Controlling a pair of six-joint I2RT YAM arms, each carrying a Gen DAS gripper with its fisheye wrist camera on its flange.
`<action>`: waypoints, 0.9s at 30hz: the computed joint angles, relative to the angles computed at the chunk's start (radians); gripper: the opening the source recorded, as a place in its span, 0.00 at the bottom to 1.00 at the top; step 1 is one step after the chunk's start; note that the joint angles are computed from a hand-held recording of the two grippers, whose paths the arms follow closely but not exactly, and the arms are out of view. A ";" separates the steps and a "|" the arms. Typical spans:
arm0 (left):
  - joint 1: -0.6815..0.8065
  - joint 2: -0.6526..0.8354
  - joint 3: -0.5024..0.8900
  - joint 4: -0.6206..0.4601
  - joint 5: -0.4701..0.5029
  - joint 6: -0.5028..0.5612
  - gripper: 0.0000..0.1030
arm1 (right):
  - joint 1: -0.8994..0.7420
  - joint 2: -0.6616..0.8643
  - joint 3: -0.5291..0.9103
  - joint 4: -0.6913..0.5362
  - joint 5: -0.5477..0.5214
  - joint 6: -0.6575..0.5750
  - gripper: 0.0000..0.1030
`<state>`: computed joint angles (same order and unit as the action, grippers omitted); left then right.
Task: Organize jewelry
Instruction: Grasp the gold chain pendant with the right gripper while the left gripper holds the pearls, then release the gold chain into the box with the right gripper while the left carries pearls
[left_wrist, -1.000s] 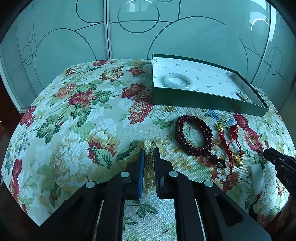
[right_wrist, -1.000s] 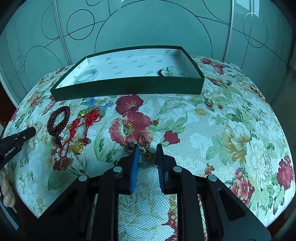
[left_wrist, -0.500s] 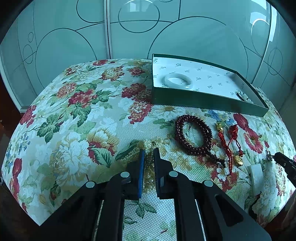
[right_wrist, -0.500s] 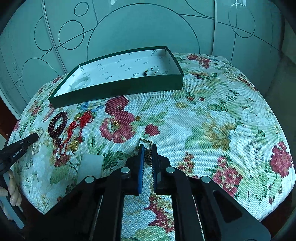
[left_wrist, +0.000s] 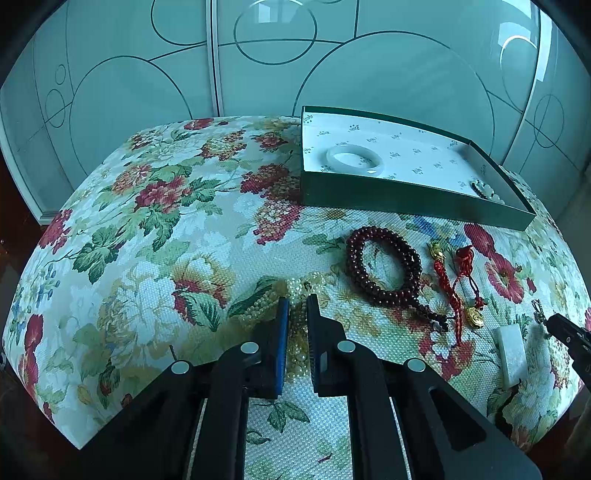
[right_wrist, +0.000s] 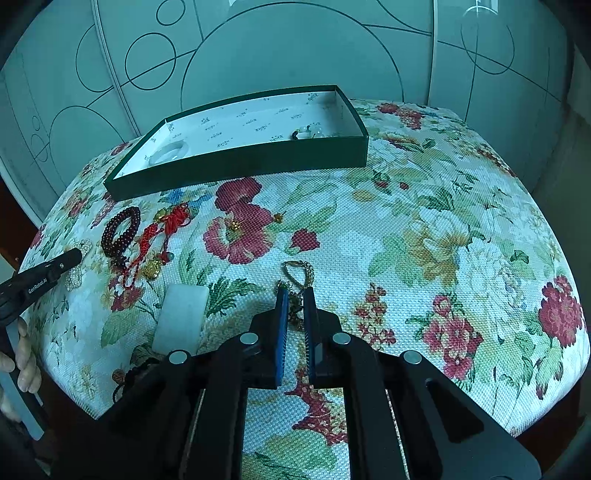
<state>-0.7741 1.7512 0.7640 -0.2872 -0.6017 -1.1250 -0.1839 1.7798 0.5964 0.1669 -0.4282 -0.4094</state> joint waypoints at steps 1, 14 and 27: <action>0.000 0.000 0.000 0.000 0.000 0.000 0.10 | 0.000 0.000 0.003 -0.003 -0.002 -0.002 0.11; -0.001 0.006 0.008 -0.007 0.001 0.001 0.10 | 0.034 0.022 -0.023 0.080 0.074 -0.032 0.11; -0.005 -0.002 0.018 -0.028 0.001 -0.003 0.10 | 0.006 0.008 -0.026 0.063 0.017 -0.020 0.08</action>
